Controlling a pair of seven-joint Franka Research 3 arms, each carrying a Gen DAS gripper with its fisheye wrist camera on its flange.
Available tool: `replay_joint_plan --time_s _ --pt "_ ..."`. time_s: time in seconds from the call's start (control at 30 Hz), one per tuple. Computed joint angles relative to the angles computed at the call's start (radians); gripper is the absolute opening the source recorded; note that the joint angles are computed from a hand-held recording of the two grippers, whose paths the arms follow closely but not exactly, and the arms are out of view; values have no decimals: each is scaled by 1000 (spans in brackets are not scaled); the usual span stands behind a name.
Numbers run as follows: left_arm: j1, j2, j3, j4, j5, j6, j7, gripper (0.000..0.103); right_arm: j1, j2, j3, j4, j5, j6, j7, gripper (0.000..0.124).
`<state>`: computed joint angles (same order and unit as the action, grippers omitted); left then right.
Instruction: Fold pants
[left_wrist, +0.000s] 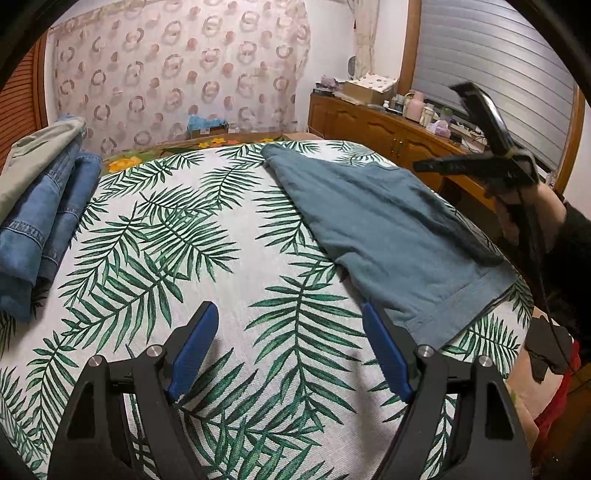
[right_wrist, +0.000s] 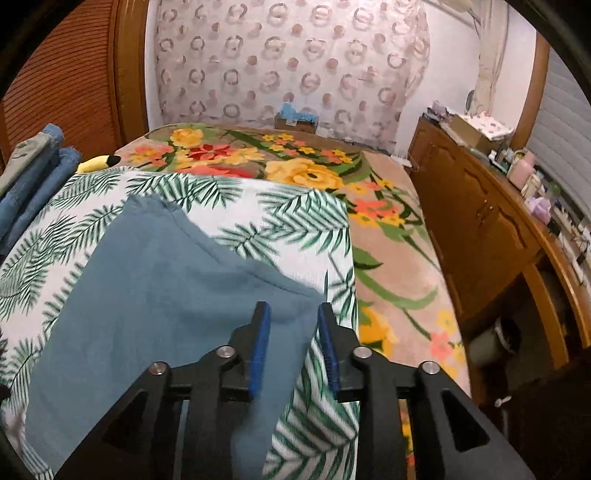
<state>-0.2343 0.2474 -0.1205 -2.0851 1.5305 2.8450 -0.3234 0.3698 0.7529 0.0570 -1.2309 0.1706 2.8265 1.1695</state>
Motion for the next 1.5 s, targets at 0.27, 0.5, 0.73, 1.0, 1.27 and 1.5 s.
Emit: replay_joint_plan --time_s 0.27,0.5,0.73,1.0,1.27,1.5 --pt "-5 8 2 5 -38 -3 42 81 -176 -198 201 -340 198 87 -240 34" --pt "-12 10 6 6 -52 -9 52 81 -313 -305 349 -517 475 106 -511 45" --pt "-16 9 7 5 -59 -13 57 81 -303 -394 340 -664 687 240 -648 46" --pt "-14 7 7 2 -79 -17 82 81 -340 -484 388 -755 996 271 -926 46" --pt "-24 -7 9 -1 -68 -31 71 81 -317 -525 349 -773 1231 234 -1105 46" --pt "-32 -2 -13 18 -72 15 74 64 -258 -521 283 -759 1380 210 -1213 46"
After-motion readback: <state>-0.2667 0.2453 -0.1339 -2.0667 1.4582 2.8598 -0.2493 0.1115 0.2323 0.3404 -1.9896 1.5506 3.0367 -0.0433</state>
